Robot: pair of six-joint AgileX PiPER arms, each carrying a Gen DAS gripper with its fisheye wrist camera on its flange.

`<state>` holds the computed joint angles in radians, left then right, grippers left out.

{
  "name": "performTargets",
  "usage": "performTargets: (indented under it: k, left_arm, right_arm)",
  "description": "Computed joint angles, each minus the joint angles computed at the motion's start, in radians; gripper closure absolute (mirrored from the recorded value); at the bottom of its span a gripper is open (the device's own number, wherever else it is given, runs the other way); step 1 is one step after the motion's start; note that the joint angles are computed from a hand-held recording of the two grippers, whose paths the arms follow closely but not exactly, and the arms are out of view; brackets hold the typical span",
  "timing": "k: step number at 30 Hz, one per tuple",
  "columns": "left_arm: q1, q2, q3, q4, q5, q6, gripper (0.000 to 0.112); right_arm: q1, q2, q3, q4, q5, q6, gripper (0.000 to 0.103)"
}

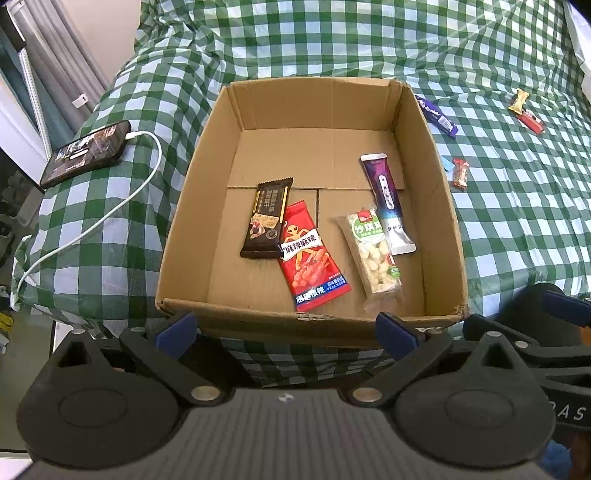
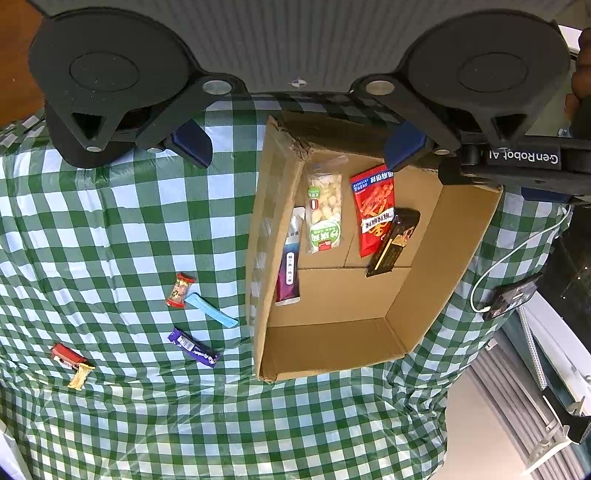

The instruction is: Organize snacks

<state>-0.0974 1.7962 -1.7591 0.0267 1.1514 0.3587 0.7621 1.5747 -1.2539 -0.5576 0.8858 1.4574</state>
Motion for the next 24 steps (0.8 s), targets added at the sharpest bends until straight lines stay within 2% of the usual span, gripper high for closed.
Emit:
performTargets:
  k: [24]
  left_arm:
    - [0.0, 0.014, -0.015, 0.004, 0.015, -0.012, 0.01]
  right_arm:
    - [-0.024, 0.003, 0.001, 0.045, -0.006, -0.057, 0.004]
